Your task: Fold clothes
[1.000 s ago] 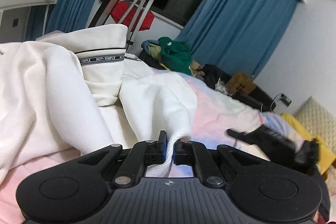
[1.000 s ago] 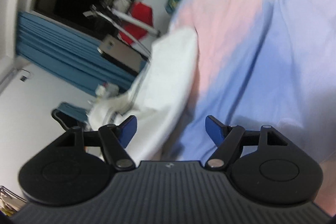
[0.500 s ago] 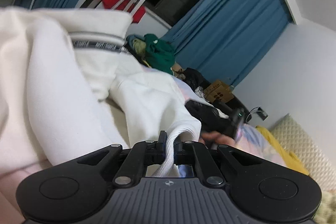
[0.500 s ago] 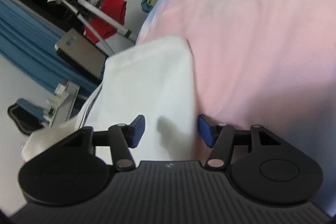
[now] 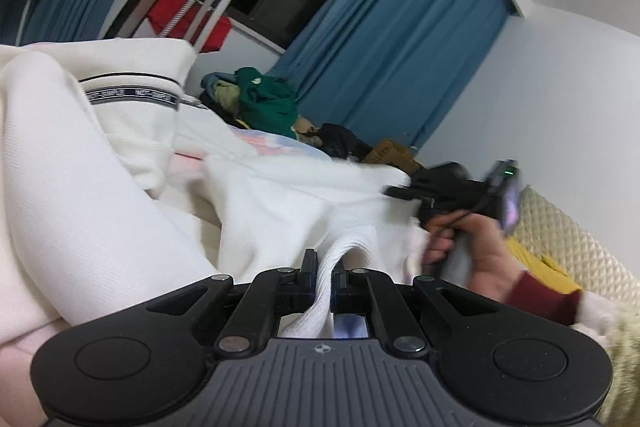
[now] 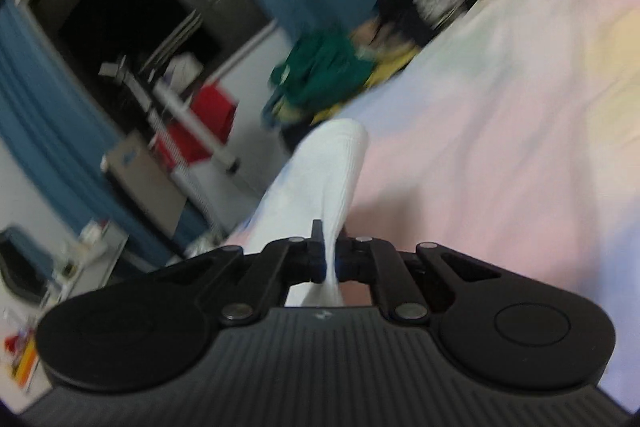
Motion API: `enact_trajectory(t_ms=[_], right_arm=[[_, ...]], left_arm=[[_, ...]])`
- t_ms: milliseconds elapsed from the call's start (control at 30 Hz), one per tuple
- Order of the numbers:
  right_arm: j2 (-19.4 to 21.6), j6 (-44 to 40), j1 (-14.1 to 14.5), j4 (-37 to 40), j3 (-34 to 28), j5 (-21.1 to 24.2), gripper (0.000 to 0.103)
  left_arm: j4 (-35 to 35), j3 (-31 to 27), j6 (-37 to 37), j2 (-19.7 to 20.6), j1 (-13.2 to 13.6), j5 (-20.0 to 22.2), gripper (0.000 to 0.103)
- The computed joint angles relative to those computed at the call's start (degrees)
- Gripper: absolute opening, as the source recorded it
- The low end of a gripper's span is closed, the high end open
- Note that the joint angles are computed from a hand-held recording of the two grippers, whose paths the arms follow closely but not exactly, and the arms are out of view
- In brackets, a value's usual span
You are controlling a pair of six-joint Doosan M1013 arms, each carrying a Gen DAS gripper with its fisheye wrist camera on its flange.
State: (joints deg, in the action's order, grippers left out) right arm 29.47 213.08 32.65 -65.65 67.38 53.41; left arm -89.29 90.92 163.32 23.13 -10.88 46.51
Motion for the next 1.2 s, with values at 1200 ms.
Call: enact_trajectory(t_ms=[1200], right_arm=[[-19.07, 33.06, 2.94, 13.21, 27.12, 3.64, 0.006]], left_arm=[[17.92, 3.17, -11.42, -4.6, -2.41, 0.92, 0.016]])
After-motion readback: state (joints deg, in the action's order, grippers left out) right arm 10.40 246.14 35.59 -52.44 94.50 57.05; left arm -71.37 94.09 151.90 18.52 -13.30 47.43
